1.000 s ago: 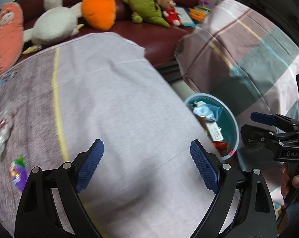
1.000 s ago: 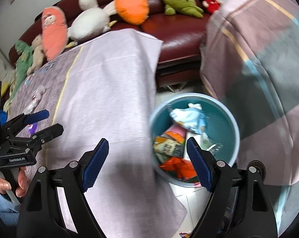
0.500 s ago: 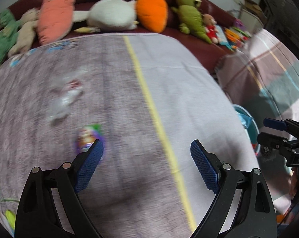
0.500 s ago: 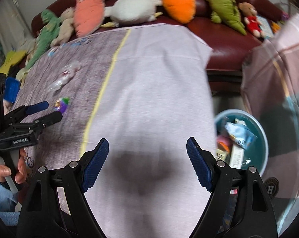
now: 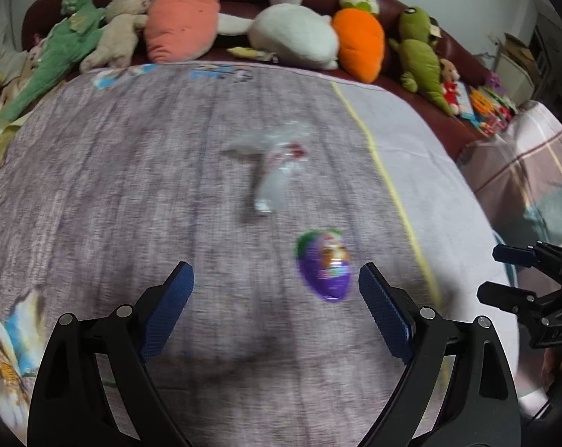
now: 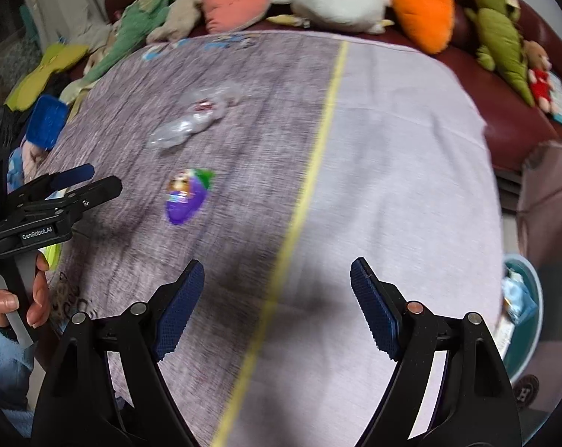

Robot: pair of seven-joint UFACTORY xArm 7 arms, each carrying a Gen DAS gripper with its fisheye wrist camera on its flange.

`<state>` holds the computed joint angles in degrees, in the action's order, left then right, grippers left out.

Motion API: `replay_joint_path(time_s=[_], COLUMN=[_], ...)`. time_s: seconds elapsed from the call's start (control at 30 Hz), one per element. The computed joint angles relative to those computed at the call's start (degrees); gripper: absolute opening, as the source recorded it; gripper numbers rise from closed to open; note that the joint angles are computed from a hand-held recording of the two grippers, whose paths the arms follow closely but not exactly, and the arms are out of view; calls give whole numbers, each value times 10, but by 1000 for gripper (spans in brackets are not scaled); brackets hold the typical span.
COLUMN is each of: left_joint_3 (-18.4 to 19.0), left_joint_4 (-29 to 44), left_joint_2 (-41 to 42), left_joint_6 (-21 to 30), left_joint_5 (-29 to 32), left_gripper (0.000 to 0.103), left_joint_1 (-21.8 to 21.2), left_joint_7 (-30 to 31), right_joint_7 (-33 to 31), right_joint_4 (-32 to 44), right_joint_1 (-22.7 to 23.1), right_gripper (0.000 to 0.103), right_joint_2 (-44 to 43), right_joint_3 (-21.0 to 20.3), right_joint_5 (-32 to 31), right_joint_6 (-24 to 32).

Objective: Collect trash
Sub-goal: 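Move both grippers back toward the purple egg and plastic bag, then grasp the purple toy egg with the right gripper while the left grasps the clear plastic bag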

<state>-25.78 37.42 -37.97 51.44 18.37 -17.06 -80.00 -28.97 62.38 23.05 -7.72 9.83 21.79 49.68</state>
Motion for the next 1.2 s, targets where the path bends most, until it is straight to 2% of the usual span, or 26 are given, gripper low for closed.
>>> replay_joint_path(time_s=[0.2, 0.47, 0.6, 0.67, 0.8, 0.87, 1.2], left_joint_3=[36, 63, 67, 71, 76, 78, 71], left_joint_4=[-76, -140, -152, -159, -167, -169, -126], left_joint_2=[-79, -136, -142, -143, -142, -140, -80], left_joint_6=[9, -10, -17, -23, -30, -31, -73], left_joint_5=[-27, -58, -65, -67, -75, -78, -62], left_gripper=[91, 91, 91, 91, 91, 91, 91], left_joint_1=[-8, 12, 25, 32, 41, 44, 70], left_joint_7=[14, 44, 58, 64, 72, 76, 93], right_joint_7=[16, 30, 37, 40, 44, 42, 15], right_joint_4=[26, 76, 98, 109, 117, 111, 100], right_joint_1=[28, 63, 73, 76, 82, 85, 68], right_gripper=[77, 77, 73, 63, 61, 51, 51], right_joint_2=[47, 124, 160, 177, 197, 196, 175], right_joint_3=[28, 56, 63, 65, 69, 69, 67], right_joint_5=[0, -20, -39, -45, -60, -72, -54], right_joint_6=[-4, -34, -49, -49, -63, -85, -92])
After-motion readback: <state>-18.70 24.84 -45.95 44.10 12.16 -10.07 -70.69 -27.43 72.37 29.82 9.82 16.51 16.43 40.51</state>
